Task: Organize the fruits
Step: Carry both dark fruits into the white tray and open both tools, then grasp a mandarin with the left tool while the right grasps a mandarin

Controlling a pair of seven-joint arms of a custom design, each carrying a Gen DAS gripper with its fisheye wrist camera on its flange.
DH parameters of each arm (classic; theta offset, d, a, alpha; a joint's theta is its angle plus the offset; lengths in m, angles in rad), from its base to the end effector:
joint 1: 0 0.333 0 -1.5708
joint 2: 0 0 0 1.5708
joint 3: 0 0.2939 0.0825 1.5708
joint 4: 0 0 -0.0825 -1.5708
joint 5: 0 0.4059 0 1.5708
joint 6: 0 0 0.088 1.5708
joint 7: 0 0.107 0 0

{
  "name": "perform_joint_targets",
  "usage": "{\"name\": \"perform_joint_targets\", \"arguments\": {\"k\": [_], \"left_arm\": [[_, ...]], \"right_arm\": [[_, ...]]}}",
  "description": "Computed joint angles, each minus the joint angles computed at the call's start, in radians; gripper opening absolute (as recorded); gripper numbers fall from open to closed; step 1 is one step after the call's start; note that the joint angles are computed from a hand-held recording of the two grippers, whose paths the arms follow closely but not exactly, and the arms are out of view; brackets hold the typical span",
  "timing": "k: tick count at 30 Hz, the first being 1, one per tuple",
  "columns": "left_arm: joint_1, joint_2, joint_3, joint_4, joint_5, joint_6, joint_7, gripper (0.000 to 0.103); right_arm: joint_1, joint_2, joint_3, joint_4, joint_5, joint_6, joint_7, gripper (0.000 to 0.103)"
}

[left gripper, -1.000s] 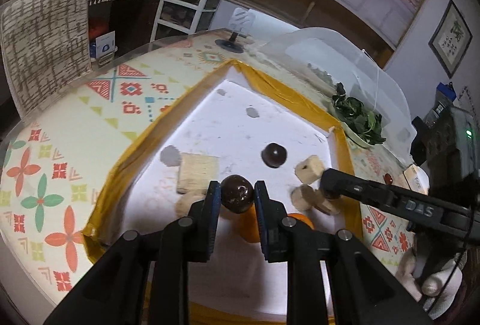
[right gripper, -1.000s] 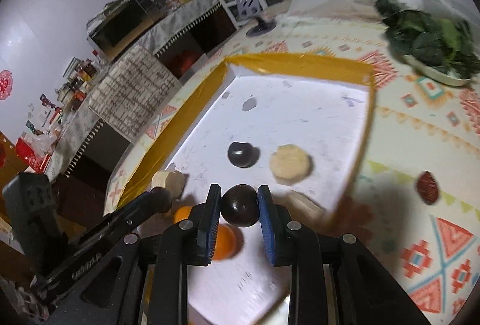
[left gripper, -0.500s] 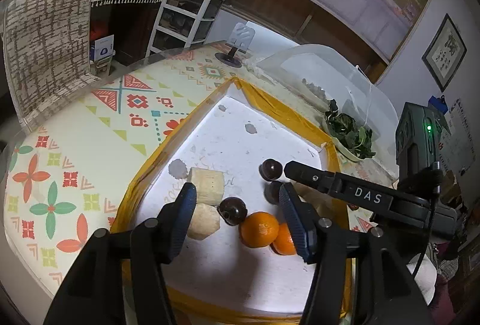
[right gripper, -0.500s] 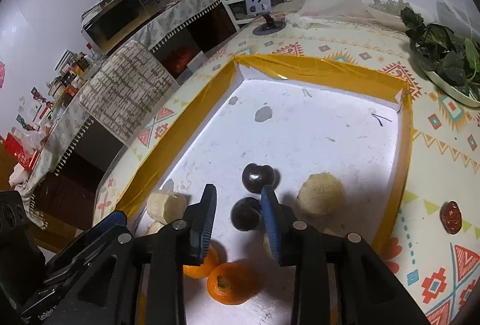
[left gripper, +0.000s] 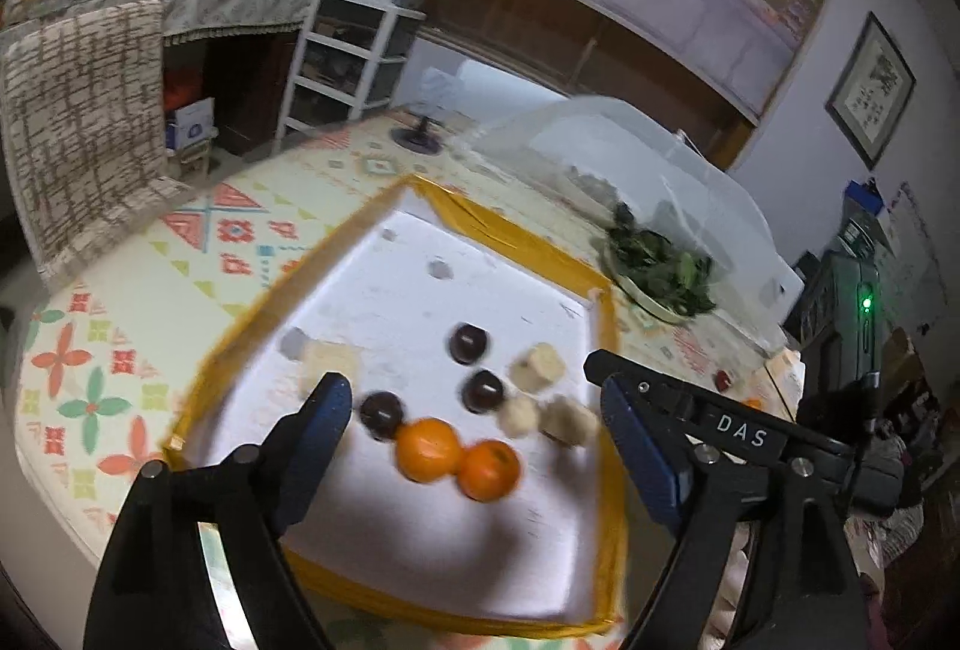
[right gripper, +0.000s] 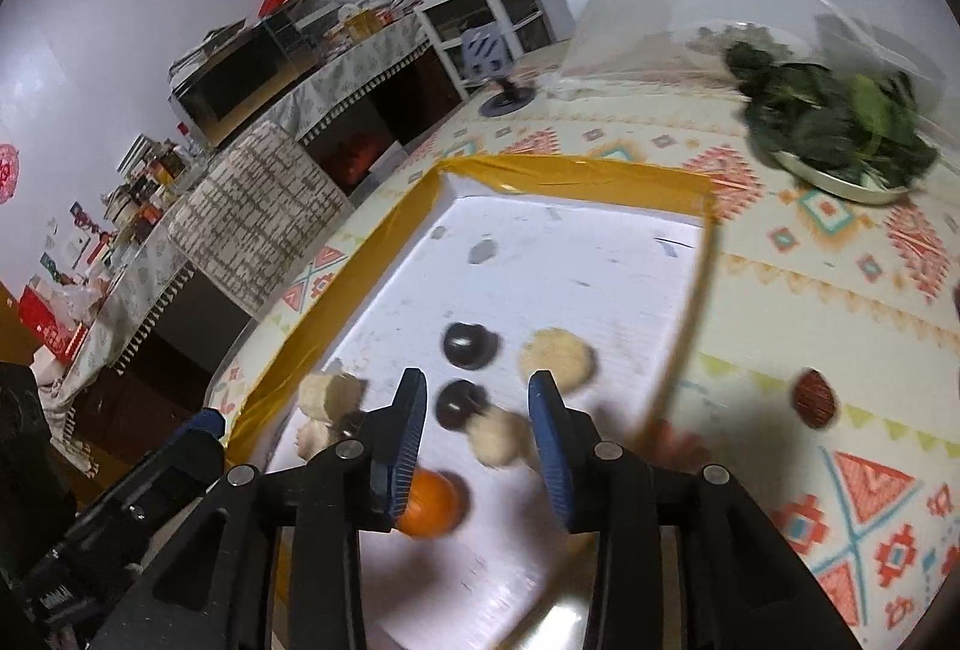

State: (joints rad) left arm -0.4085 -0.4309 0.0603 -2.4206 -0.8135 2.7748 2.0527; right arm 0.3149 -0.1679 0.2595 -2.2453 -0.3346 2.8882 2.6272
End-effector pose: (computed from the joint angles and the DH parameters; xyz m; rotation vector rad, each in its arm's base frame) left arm 0.4714 -0.1352 0.5176 -1.7280 2.0530 -1.3263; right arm 0.4610 0.3272 0.4949 -1.4950 1.7880 -0.2803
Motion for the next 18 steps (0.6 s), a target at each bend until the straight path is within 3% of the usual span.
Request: {"name": "perform_joint_targets", "arguments": {"k": [5, 11, 18], "left_arm": [[-0.017, -0.005, -0.042, 0.004, 0.036, -0.038, -0.023, 0.084], [-0.058, -0.002, -0.080, 0.011, 0.069, -0.069, -0.039, 0.085], [-0.095, 0.018, -0.111, 0.030, 0.093, -0.091, -0.058, 0.085]], "right_arm": [[-0.048, -0.141, 0.014, -0.140, -0.003, -0.006, 0.037, 0.039], [-0.107, -0.325, 0.024, -0.313, 0.095, -0.015, 0.004, 0.040], [-0.186, -0.590, 0.022, -0.512, 0.186, -0.088, -0.037, 0.040]]}}
